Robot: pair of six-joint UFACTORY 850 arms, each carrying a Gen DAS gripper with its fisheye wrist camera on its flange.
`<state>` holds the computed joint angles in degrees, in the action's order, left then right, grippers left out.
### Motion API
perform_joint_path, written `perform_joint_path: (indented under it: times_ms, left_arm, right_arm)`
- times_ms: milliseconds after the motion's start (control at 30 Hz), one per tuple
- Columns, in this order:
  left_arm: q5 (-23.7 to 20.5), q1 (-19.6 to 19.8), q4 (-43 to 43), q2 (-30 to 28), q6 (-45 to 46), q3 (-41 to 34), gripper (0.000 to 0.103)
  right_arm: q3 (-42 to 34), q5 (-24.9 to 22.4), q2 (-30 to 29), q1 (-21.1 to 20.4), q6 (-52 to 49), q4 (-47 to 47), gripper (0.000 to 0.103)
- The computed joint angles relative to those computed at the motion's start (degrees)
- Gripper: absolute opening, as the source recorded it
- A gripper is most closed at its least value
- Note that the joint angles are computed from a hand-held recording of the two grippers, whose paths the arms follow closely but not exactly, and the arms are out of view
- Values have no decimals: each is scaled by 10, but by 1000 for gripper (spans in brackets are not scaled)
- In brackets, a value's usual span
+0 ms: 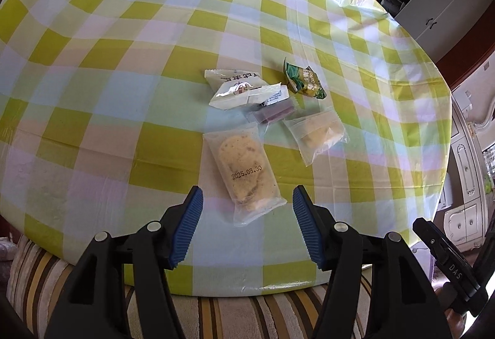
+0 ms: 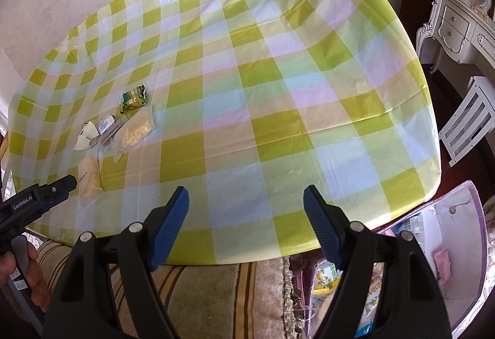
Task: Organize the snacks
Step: 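Move both open tools back over the remaining snacks on the table, then grasp the bagged round cookie with the left tool while the right tool grasps the green garlic-pea bag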
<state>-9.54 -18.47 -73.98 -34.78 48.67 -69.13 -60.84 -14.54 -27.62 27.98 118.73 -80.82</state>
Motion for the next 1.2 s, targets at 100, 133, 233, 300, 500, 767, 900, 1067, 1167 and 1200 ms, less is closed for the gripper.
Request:
perform_joint_path:
  times_ms: [100,133,233,300,500,767,900,1067,1167,1200]
  left_arm:
    - [3,-2,76,-11,-73,-14,59]
    - [3,-3,113,-16,-109,-21,59]
    - [2,-8,225,-29,-215,-40,59]
    - [3,-12,276,-35,-261,-48,59]
    - [3,-22,483,-51,-448,-72,59]
    - [-11,-37,774,-69,-712,-97,58]
    - [-8,-39,847,-68,-777,-96,44]
    - [7,-34,797,-64,-730,-87,36]
    - [16,-29,706,-62,-646,-82,35]
    - [19,-28,684,-61,-626,-80,35]
  right_arm:
    - [-13,2,-10,1,-26,25,77]
    - [-18,3,-14,2,-40,37,77]
    - [-30,13,-24,2,-64,57,77]
    - [-36,15,-29,2,-74,66,77]
    - [-55,26,-44,1,-94,81,78]
    - [-83,26,-62,6,-127,100,80]
    - [-96,23,-70,8,-134,102,80]
    - [-114,20,-82,13,-158,116,81]
    - [-127,17,-90,15,-167,120,81]
    - [-133,16,-94,16,-173,124,81]
